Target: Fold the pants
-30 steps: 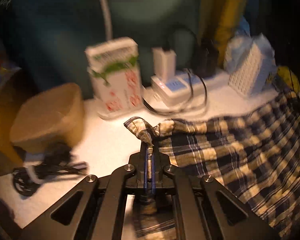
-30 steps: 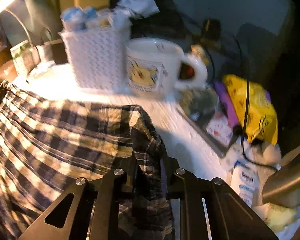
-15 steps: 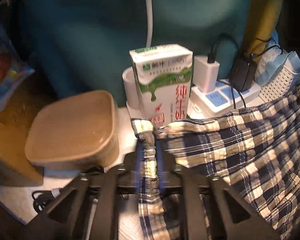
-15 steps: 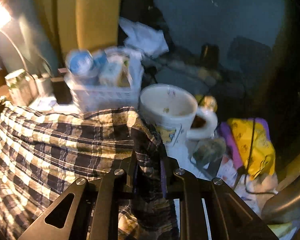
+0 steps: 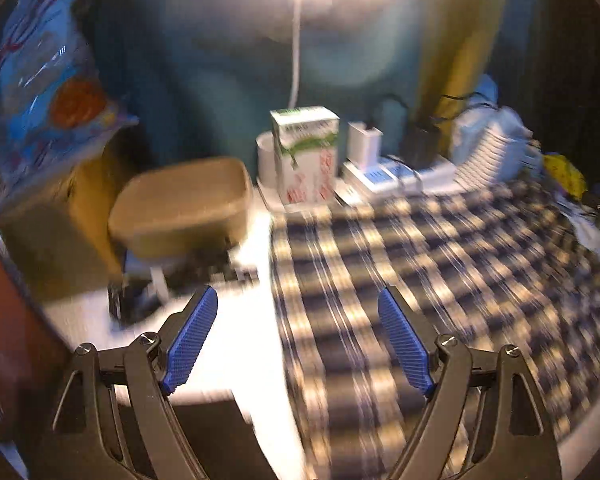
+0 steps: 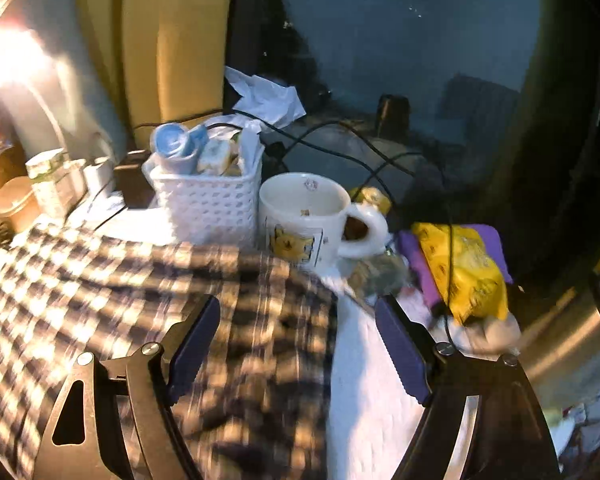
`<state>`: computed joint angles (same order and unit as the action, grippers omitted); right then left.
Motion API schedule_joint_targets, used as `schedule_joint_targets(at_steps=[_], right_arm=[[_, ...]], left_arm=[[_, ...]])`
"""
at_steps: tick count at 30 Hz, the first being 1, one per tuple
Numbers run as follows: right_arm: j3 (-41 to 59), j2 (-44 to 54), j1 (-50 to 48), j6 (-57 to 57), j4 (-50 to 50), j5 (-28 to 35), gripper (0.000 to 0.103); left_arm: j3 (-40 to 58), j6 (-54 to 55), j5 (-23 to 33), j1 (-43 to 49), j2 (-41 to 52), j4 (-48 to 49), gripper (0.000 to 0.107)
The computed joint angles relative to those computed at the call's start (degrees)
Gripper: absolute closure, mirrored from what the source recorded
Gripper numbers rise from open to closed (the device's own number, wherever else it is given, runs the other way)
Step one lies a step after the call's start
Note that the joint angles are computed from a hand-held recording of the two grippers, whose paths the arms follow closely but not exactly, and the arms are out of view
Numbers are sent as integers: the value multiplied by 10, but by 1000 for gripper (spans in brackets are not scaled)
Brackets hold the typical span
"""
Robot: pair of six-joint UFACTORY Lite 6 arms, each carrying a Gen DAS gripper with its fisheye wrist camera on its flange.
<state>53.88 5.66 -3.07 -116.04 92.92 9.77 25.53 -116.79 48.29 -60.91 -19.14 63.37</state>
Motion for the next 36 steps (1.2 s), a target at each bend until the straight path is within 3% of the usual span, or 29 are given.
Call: schedule_joint_targets(at_steps=[5, 8, 14, 16, 17, 18, 19, 21, 23, 24, 27, 36], right_arm=[[-153, -141, -95, 80, -134, 71, 22], [-232, -208, -169, 78, -177, 122, 22], [-340, -305, -342, 59, -274, 253, 22], [-368, -319, -369, 27, -280, 270, 22], [-377, -326, -376, 18, -279, 273, 25], [-384, -330, -381, 9, -277, 275, 36], [-389, -330, -384, 0, -273, 276, 43], [-402, -328, -381, -34, -239, 259, 74], [-401, -318, -382, -46, -228, 252, 77], [-400, -317, -387, -46, -229, 259, 82], [-404, -353, -406, -33, -249, 287, 93], [-362, -490, -531, 29, -327, 468, 94]], left_arm=[[-27, -167, 58, -211, 27, -63, 25], [-23, -257, 52, -293, 76, -82, 25], [-6, -321, 36, -355, 133, -104, 25], [-7, -337, 19, -359, 145, -99, 25], [-7, -346, 8, -359, 153, -94, 25], [-6, -362, -3, -360, 165, -87, 25], [-5, -376, -7, -363, 174, -82, 34], [24, -363, 8, -372, 211, -103, 55], [28, -359, 11, -378, 212, -105, 93], [25, -369, 8, -386, 203, -101, 98], [45, -362, 51, -418, 198, -129, 100], [165, -324, 249, -547, 171, -203, 101]])
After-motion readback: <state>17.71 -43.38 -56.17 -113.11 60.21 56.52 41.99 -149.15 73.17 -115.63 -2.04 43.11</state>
